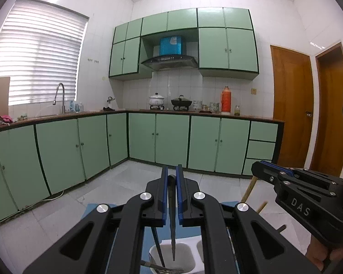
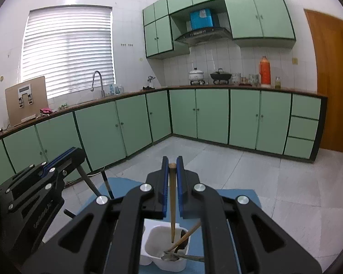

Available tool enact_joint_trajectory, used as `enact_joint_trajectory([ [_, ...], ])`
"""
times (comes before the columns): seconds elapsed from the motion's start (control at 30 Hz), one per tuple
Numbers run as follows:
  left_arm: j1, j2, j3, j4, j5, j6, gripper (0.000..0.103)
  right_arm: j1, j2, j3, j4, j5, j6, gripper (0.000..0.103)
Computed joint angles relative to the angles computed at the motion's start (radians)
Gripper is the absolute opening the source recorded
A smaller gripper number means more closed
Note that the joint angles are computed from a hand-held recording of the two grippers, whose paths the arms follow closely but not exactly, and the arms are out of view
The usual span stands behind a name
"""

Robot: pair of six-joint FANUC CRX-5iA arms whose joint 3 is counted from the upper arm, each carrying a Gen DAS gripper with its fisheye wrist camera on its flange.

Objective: Organize utensils
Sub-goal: 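Lower both chopsticks into the holder and open both tools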

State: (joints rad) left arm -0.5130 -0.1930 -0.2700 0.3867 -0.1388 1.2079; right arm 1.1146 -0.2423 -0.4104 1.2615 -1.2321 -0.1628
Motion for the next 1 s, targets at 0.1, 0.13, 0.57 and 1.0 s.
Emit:
enact_joint_trajectory([
  [0.1, 0.001, 0.012, -0.004, 0.006, -0.004, -0.009, 0.007, -0.008, 0.003, -0.018, -0.012, 0.024, -0.018, 0.006],
  [0.13, 0.001, 0.018, -0.003, 0.003, -0.008, -0.008, 0.007, -0.006, 0.007, -0.019, -0.015, 0.027, -0.021, 0.006],
  [0.57, 0.004, 0.038, -0.014, -0.042, -0.036, 0.024, 0.007, -0.006, 0.032, -0.042, -0.043, 0.048, -0.039, 0.006],
  [1.0, 0.005, 0.032, -0.011, -0.059, -0.040, 0.033, 0.011, 0.010, 0.027, -0.058, -0.034, -0.006, -0.063, 0.013],
])
